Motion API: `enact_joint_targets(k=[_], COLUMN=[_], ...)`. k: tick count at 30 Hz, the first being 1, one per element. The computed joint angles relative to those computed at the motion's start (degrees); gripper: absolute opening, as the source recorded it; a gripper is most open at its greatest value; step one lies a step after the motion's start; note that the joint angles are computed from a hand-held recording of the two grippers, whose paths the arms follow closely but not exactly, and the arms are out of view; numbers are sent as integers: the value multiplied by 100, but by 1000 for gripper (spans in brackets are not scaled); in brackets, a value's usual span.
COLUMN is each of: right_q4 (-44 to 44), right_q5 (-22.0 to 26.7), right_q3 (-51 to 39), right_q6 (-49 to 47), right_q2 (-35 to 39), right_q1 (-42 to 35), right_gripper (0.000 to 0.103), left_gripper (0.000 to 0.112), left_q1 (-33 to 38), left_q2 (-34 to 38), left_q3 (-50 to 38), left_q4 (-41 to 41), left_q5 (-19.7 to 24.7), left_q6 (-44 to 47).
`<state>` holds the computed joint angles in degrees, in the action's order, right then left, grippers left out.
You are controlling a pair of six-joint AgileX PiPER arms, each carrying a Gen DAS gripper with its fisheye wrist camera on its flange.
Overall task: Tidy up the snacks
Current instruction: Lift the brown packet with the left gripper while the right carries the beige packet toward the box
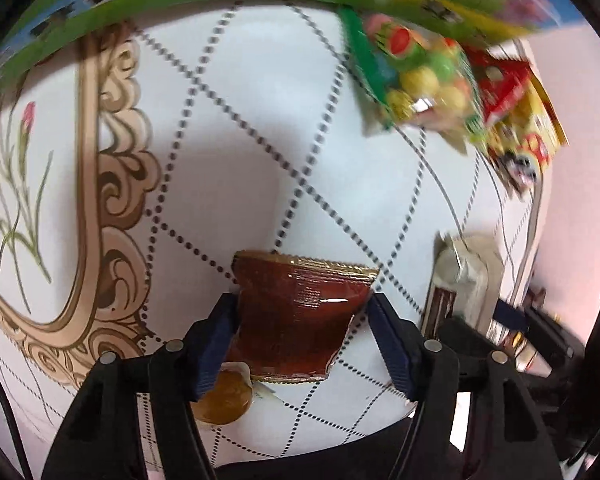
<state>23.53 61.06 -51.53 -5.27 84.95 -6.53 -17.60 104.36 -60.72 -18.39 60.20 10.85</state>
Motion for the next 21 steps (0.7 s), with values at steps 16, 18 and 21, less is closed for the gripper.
enact_joint_targets(k=[16,18,21], right_q4=[-106,46,276], right_q5=[85,262,609], right_q3=[7,-112,-472], right_q6=[-191,-308,-426], right_q2=[-370,-431,-524], right_q1=[-76,-183,-298], right_gripper=[58,58,58], left_gripper=[53,53,53], left_q1=[-1192,-867,-704], left_q2=[-1528,-1794,-2014], left_q3=[453,278,-171], left_q4=[660,601,475], left_q5=[-205,159,573], left_q6=[-1665,-1431,-1416])
